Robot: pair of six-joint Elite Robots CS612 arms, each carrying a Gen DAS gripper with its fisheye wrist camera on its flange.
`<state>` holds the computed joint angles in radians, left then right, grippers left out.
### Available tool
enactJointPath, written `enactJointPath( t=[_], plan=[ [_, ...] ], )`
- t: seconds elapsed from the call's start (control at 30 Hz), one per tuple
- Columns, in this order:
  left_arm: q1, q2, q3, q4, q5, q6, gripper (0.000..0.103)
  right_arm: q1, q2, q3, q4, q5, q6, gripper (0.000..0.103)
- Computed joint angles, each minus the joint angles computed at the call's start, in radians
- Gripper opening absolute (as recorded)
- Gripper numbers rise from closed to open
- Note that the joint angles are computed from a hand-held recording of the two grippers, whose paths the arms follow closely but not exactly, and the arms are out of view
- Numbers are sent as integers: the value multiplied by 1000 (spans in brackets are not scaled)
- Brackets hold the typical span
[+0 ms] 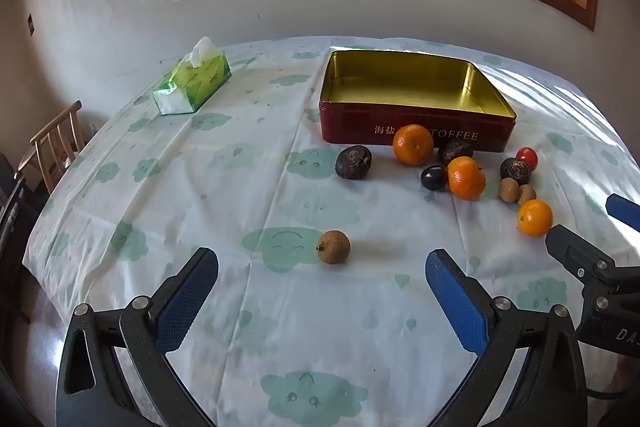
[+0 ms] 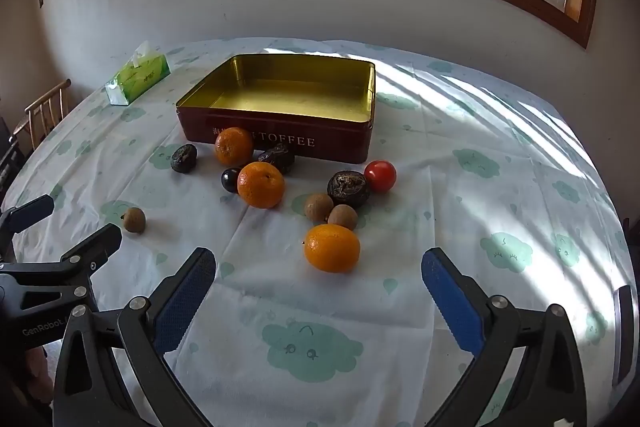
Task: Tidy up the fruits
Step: 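Move left tool to the brown round fruit while right tool approaches the large orange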
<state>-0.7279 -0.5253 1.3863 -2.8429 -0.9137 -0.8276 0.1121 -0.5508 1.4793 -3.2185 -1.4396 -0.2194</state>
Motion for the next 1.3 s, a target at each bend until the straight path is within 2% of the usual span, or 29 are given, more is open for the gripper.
enactJointPath(
  t=[0.27, 0.57, 0.97, 1.3],
  plan=[
    [4, -8, 11, 5, -40, -22, 103, 1, -2, 11, -12, 14, 0, 102],
    [-1, -7, 4, 18, -24, -25, 103, 7, -7, 26, -20, 0, -15, 101],
    [-3, 4, -3, 18, -31, -4, 103, 9, -4, 23, 3, -3, -7, 95],
    [2, 5, 3, 13, -48, -19, 103, 8, -3, 22, 10, -1, 2, 92]
  ],
)
